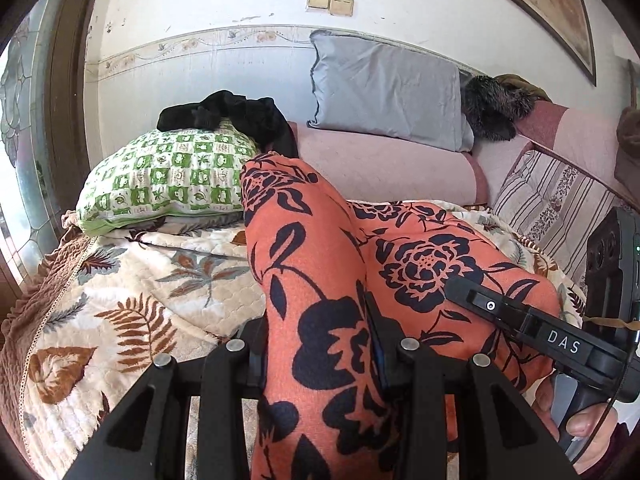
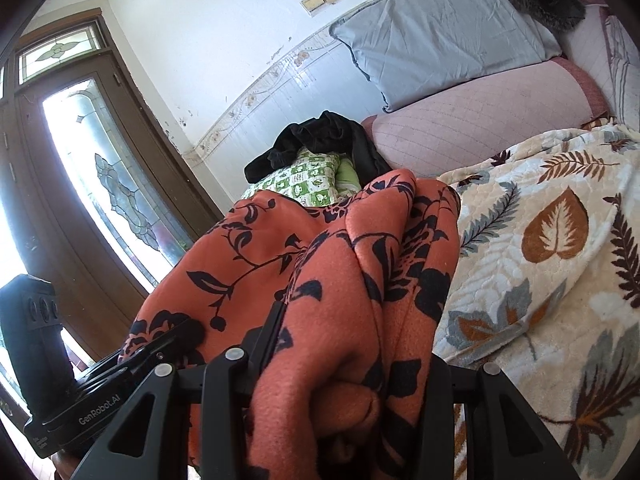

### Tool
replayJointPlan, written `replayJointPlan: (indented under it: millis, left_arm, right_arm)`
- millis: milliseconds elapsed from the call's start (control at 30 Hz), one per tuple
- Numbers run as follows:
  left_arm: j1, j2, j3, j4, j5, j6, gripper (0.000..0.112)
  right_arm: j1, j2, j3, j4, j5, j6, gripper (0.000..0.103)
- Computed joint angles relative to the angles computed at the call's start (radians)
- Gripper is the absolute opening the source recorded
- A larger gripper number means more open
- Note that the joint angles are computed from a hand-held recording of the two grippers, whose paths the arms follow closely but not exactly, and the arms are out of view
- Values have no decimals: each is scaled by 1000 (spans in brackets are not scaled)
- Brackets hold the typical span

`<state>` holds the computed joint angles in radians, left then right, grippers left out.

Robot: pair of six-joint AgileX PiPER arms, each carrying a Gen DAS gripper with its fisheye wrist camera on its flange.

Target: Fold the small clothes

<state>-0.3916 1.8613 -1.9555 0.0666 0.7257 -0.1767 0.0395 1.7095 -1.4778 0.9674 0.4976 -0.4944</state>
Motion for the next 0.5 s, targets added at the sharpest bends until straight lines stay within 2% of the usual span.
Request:
replayJointPlan:
  millis: [267,367,500]
  left_arm:
    - [-19,-64,128,68,-53,-67,39]
    - [-8,-58,172,62,-69,-69,39]
    - [1,6,171,70,-46,-62,39]
  right_arm:
    - [15,-60,87,17,-22,-7,43]
    - [24,-45,89,-16,-20,20,43]
    - [36,6,80,-102,-10,96,43]
